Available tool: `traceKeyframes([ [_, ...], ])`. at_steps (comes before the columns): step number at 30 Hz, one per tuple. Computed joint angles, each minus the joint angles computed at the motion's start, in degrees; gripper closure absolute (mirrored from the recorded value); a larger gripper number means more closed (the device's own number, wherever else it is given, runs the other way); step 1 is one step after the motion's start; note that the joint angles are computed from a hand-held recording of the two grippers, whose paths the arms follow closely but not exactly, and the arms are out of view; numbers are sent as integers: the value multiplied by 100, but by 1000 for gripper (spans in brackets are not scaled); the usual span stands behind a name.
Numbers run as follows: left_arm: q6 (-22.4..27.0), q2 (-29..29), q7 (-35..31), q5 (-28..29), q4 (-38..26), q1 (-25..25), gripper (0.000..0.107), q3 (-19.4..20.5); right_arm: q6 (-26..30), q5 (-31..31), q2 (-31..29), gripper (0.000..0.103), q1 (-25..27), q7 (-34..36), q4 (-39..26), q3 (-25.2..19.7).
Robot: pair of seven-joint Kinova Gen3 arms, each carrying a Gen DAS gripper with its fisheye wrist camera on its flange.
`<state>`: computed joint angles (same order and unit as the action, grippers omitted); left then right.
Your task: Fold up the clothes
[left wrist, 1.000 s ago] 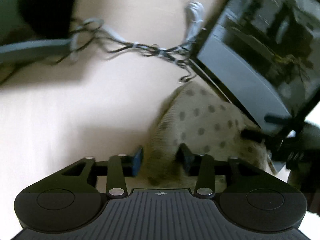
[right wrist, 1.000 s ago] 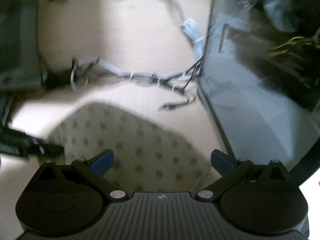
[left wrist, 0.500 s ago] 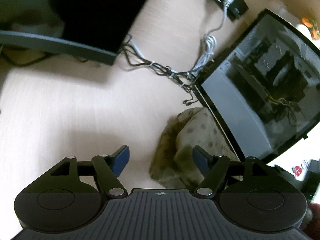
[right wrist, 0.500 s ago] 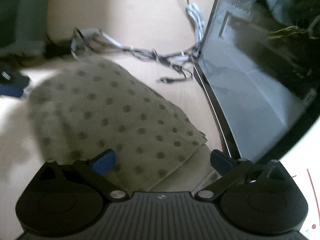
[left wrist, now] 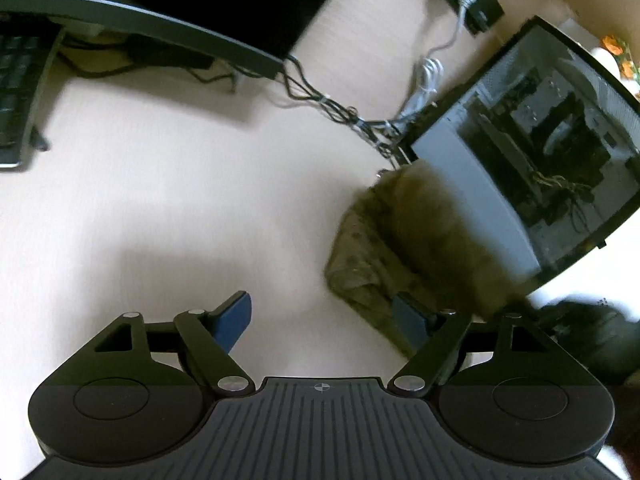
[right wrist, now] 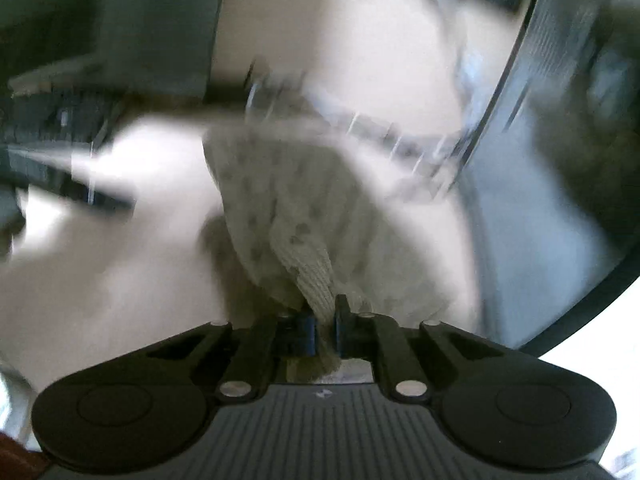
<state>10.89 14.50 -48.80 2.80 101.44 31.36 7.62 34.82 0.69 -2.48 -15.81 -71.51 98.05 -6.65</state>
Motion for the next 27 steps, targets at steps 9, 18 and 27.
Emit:
traceKeyframes([
  [9, -725, -102, 1161, -794, -74, 2052, 25, -2177, 1202, -1328, 247, 97, 2114, 2097, 100, -1880],
  [18, -12, 449, 1152, -1355, -1430, 2270, 33, -1955, 864, -3425, 748, 79, 4503, 1368, 5, -2569],
  [27, 1972, 1650, 783, -1221, -3368, 1238, 48, -602, -74, -5351, 2186, 78, 6102, 1728, 425, -4337],
])
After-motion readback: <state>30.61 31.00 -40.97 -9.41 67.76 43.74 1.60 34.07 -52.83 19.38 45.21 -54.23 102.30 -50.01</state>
